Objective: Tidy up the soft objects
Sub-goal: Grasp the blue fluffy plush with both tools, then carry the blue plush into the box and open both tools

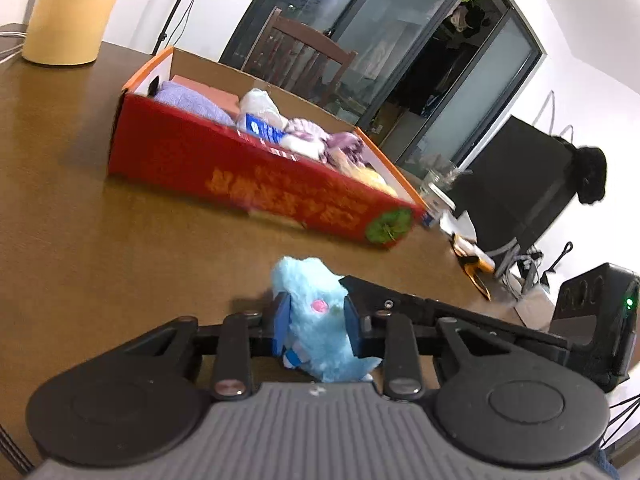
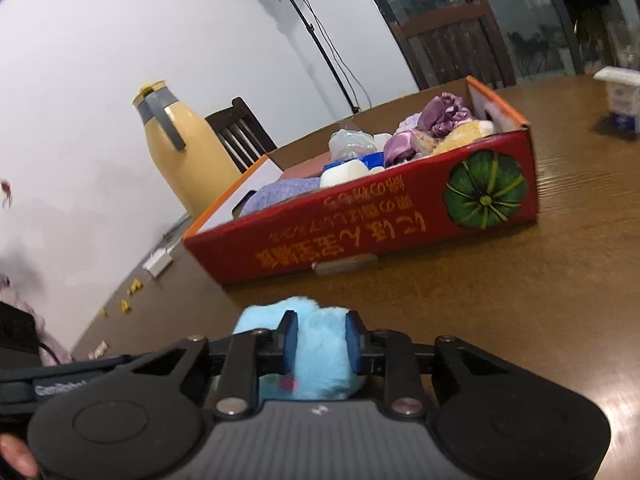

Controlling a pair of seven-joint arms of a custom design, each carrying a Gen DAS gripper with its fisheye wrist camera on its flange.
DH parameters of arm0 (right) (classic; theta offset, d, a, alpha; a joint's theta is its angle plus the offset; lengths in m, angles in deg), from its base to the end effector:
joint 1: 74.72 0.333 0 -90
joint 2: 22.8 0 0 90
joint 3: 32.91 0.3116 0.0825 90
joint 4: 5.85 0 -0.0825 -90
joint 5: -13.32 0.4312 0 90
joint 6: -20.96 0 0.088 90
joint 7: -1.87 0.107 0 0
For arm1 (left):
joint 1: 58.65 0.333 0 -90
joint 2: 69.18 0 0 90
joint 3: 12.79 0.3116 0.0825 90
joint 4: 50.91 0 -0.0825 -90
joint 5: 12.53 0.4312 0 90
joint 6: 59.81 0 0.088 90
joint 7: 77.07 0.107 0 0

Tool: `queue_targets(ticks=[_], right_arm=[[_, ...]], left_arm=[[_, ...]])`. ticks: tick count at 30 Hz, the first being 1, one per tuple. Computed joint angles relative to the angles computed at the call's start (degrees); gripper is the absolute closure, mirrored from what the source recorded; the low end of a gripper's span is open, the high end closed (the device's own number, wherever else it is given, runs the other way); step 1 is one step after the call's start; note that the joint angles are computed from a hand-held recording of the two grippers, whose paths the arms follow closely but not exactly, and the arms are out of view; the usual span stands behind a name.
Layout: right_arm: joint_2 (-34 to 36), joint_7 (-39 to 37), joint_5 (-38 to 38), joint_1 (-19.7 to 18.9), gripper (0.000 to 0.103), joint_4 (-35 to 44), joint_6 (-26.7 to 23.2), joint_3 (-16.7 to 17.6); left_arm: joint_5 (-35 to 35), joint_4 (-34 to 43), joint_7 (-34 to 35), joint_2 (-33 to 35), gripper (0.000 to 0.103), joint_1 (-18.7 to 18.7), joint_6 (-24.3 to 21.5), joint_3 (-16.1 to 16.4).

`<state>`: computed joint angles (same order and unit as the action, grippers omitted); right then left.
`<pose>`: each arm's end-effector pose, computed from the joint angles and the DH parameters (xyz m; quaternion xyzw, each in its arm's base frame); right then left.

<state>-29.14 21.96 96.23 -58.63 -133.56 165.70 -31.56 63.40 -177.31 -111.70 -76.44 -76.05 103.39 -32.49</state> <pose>0.5537 0.1636 0.4269 -0.7239 0.4687 0.0110 0.5061 0.4277 -0.3932 0.4571 -0.7135 0.5014 -0.4630 0.1587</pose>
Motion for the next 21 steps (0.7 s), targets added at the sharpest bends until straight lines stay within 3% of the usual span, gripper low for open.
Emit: queue_targets(ticks=[4,9,11,21], right_arm=[[-9.82,0.28,0.43,0.44,0.078,-10.28,-0.01,-1.01],[-18.17,1.54,-3.55,0.96,0.079,-17.15,-3.93,-4.23],[-20.04,2.28,-4.76,1.10,0.079,-18.90,-5.68,-5.24],[-24.23,-1.58,-1.22,3.44,0.072,-23.67,-2.80,-6.43]], left_arm=[[-5.66,-3.39,2.97,-4.05,0.074,-2.74,-3.81,-2.53],[-9.14,-5.60,5.32,-7.46,0.075,-3.94,-7.09,-5.37],[-9.87,-6.64,4.86,-8.48,0.076,-4.01,-7.45,-6.05],[-6.13,-9.19,-3.68,-10.60,0.074,-3.25,-8.49,-8.41]])
